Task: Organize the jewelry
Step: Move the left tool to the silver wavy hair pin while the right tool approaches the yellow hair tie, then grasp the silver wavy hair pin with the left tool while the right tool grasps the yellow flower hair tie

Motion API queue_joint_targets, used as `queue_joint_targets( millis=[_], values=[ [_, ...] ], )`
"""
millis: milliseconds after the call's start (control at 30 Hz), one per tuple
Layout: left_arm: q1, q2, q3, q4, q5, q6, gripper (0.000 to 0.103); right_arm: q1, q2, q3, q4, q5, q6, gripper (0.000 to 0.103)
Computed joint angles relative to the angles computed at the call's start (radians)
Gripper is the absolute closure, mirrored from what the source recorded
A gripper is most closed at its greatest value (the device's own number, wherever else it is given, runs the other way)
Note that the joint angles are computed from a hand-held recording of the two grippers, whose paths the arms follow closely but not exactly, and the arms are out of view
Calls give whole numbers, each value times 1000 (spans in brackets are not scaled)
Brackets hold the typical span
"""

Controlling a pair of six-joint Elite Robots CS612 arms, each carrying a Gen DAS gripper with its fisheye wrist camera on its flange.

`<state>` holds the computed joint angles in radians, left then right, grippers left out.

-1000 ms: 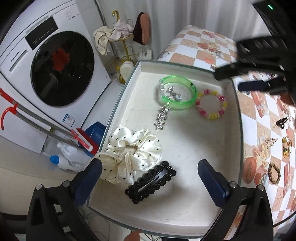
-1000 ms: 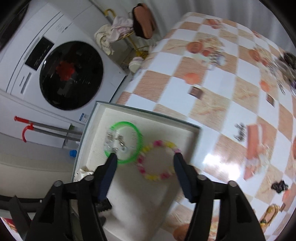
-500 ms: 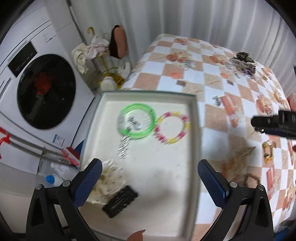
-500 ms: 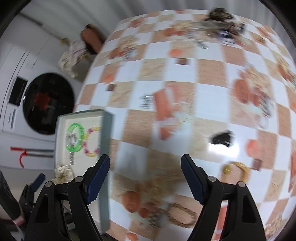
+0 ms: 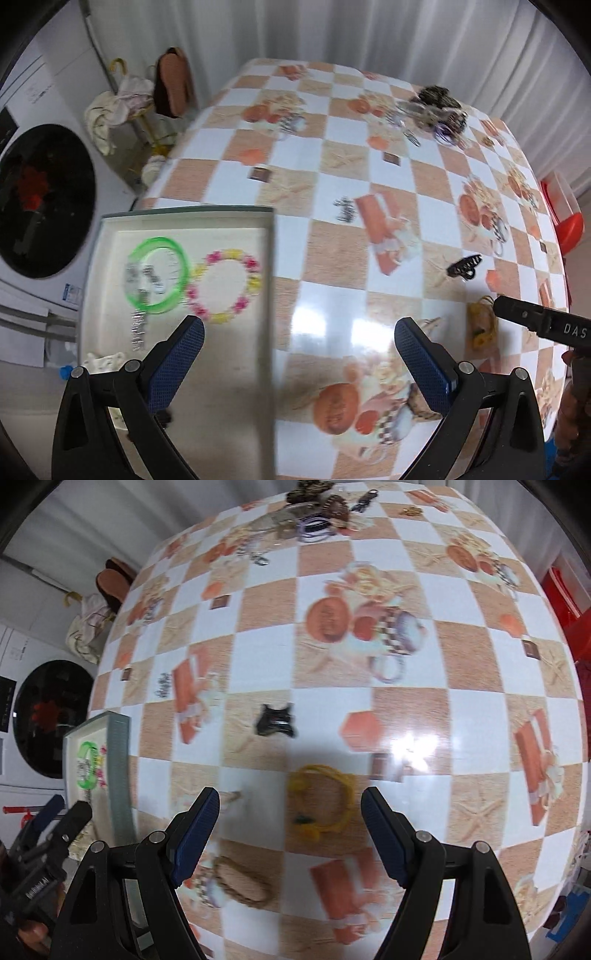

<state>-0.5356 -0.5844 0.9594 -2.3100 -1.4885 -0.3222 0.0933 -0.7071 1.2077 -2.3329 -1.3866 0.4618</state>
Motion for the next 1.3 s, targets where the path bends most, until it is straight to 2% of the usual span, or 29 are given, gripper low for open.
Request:
queue_joint_targets(
  millis=[267, 633, 767, 833, 867, 1000, 1067, 1100, 1133, 1200, 1300],
  values=[
    [-29, 29, -33, 50, -24, 92, 0, -6, -8, 27, 34, -44, -71, 22],
    [-51, 71, -81, 104, -40, 218, 0, 10, 35, -25, 90, -109, -251, 22],
    [-55, 92, -112, 120, -45, 237, 0, 22, 42, -31, 73, -168, -311, 28],
    [-58, 104, -132, 127, -47, 249, 0, 30, 45, -36, 70, -215, -329, 38],
    [-60, 110, -142, 133, -43, 254, 6, 31, 46, -36, 62, -216, -336, 38],
    [-66, 134, -179, 159, -48, 271, 7, 26, 41, -28, 51, -215, -335, 53],
    [-69, 144, -195, 171, -51, 285, 18, 22, 38, -24, 49, -213, -330, 60],
    [-70, 147, -199, 174, -58, 291, 19, 19, 35, -18, 46, -211, -331, 63],
    [-70, 148, -201, 170, -64, 294, 19, 17, 33, -15, 43, -210, -332, 65],
    [-72, 150, -206, 169, -80, 308, 26, 16, 32, -14, 41, -208, -334, 65],
    [-72, 146, -203, 170, -103, 330, 41, 16, 32, -13, 40, -208, -333, 66]
  ],
)
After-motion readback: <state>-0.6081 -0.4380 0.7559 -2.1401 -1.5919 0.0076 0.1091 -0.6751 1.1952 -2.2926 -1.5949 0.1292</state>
